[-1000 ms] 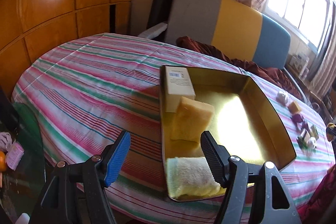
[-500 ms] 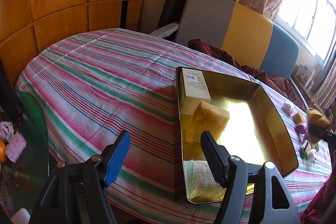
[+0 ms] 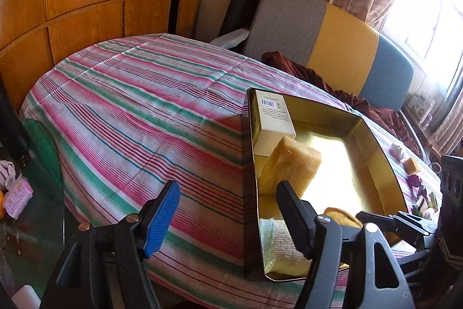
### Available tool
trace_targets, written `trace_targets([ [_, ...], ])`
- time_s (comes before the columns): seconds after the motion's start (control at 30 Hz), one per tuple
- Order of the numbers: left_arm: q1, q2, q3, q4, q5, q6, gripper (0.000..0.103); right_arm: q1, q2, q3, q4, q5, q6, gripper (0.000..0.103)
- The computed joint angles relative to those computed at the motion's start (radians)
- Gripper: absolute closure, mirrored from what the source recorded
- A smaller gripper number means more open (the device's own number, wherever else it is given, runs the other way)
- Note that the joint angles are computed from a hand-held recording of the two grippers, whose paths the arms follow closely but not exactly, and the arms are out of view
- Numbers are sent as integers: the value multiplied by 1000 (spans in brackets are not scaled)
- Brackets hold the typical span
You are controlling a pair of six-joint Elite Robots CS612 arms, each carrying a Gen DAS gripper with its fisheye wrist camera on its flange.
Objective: Organize objects
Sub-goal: 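Carry the yellow knitted hat with the right gripper into the tray and release, then return both grippers to the table and grasp the cracker pack with the left gripper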
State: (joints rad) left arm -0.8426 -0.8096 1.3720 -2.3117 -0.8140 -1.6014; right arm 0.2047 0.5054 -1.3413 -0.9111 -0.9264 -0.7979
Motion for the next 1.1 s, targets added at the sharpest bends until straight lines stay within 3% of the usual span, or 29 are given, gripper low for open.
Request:
trace_targets([
  [0.2, 0, 2, -6, -6, -3, 12, 33, -18, 8, -20, 0, 39, 37, 12],
  [0.33, -1, 6, -15, -19, -9, 29, 33, -33, 9, -35, -32, 66, 78, 10],
  [0.6, -10, 20, -41, -77, 19, 152, 33, -73, 15, -46, -145, 67, 213, 6],
  [0.87, -9, 72, -140, -159, 4, 380, 33, -135, -12, 16, -315, -48, 402, 5],
  [1.1, 6, 167, -315, -222, -120, 584, 33, -220, -60, 124, -568, -204, 654, 5],
])
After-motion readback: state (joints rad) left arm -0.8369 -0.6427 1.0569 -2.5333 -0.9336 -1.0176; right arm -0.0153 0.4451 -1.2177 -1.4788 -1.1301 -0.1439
